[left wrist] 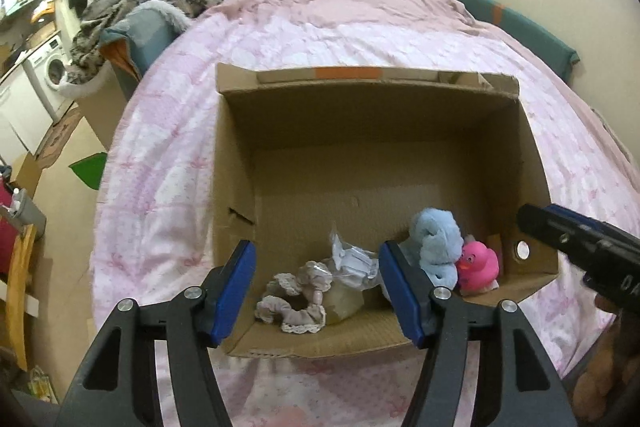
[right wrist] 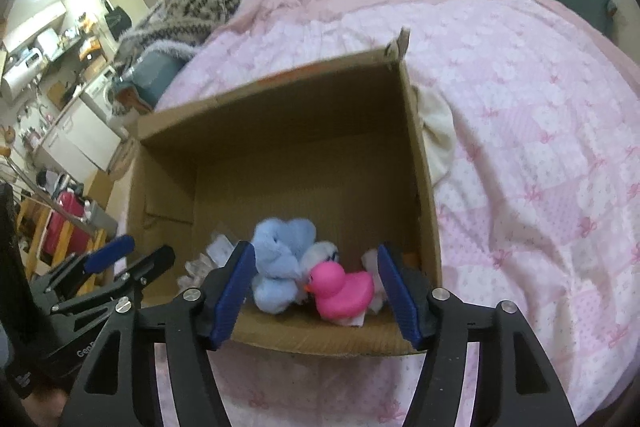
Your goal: Organize soft objects
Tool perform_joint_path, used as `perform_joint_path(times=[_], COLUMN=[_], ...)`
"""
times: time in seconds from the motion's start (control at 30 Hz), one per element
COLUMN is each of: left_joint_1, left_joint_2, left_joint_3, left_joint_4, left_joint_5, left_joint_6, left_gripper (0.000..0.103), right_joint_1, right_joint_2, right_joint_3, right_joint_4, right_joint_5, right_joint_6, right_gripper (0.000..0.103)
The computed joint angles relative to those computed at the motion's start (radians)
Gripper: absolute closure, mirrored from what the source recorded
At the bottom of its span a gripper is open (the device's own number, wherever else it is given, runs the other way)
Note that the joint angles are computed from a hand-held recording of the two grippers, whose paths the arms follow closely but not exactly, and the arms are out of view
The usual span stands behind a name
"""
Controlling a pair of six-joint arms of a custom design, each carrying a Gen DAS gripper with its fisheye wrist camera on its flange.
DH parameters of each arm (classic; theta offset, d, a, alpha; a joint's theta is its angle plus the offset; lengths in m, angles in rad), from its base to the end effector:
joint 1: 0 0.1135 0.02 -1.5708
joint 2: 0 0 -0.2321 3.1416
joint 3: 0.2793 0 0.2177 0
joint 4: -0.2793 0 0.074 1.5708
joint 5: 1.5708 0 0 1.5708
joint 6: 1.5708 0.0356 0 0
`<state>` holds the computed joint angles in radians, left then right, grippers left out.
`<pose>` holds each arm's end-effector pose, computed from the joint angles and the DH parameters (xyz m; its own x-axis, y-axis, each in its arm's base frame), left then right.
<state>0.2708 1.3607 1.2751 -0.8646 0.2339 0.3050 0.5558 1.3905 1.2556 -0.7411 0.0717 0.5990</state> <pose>0.2415 0.0585 0.2940 -0.7868 0.0847 -0.6113 0.1111 0.9938 -0.0052 0.2255 0.1371 0.2890 -0.8137 0.1566 -0.5598 -0.0345 0.9483 0.3155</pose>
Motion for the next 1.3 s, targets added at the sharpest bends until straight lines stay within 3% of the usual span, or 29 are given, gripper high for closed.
perform_joint_path(times=[0.17,0.3,0.43,0.67,0.87,1.07,1.2,1.3], left_joint_1=[0.055,0.103,0.167,0.312,0.406,0.474,0.478,0.458], left_joint_2=[-0.023,-0.054,-0.051,-0.102,-0.162,-0.194,-0.187,-0.181], left_joint_3=[0.056,0.117,0.207,0.261,0.21,0.127,0.08,0.05], left_joint_4=[-0.039,-0.091,-0.191,-0.305,-0.363,-0.386,-0.327,-0.287], left_joint_5=[0.048,0.087,0.148,0.248,0.284,0.344,0.329,0.302], left_joint_6=[-0.008,0.03,0.066,0.172,0.241,0.302,0.266,0.226], left_gripper=[0.042,0.04,0.039,0.03,0.023,0.009,0.003,0.001], right_joint_1=[0.019,0.044,0.09,0.207,0.361,0.394,0.421,0.394], right_joint_2=[-0.052,-0.064,-0.103,-0.175,-0.193,-0.225,-0.231,-0.193], right_joint_3=[0.016,0.076,0.118,0.15,0.161,0.078,-0.015,-0.018], right_joint_4=[-0.017,-0.077,-0.123,-0.204,-0.303,-0.282,-0.229,-0.228], right_joint_5=[0.048,0.086,0.143,0.256,0.408,0.407,0.45,0.411], right_joint_6=[0.026,0.019,0.03,0.085,0.153,0.22,0.244,0.237], right_gripper=[0.022,0.019,0.004,0.003,0.002,0.001,0.0,0.0])
